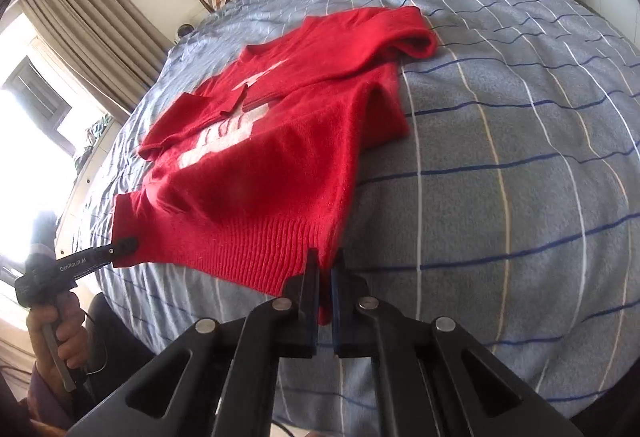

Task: Fold small clothes
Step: 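Grasp the sweater hem with the left tool while the right tool grasps it too, pulling flat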

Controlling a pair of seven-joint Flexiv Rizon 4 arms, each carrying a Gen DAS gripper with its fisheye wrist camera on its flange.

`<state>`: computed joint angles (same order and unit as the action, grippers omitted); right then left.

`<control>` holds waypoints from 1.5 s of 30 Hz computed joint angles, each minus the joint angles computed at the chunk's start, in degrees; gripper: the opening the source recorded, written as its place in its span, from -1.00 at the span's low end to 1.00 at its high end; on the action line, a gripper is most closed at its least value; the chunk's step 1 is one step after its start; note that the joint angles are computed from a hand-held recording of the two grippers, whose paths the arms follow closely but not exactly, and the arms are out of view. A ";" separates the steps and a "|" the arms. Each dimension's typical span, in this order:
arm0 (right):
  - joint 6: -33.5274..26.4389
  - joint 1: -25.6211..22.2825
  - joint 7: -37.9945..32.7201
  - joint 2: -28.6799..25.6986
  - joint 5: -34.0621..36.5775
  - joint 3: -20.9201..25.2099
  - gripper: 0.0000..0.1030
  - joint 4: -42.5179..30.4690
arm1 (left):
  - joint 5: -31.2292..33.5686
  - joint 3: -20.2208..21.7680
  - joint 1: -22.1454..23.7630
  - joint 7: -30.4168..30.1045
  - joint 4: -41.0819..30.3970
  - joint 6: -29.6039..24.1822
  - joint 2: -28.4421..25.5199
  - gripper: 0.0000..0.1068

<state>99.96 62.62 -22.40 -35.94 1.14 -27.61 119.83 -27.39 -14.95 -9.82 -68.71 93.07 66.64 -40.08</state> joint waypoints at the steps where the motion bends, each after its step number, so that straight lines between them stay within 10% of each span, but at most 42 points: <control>1: 0.12 0.68 -0.07 1.75 0.28 0.26 -0.92 1.62 | -0.53 -0.90 1.36 1.47 2.23 -0.70 1.75 -0.94; 6: -3.71 -1.64 1.92 8.53 -0.86 7.36 -0.92 6.41 | 2.23 2.88 0.53 2.40 7.86 -7.37 7.46 -0.94; 12: -12.10 -9.47 6.26 5.64 -3.95 15.74 -0.93 2.48 | 14.45 12.07 -7.55 -9.87 2.09 -8.14 2.44 -0.95; 45: -10.64 -12.30 20.50 -2.35 -16.69 14.06 -0.95 -0.53 | 26.84 15.09 -12.89 -24.72 -5.66 -4.11 -6.63 -0.93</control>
<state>89.32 50.32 -1.90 -38.29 -15.55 -13.55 119.30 -0.55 0.14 -22.71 -93.43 87.40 62.53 -46.71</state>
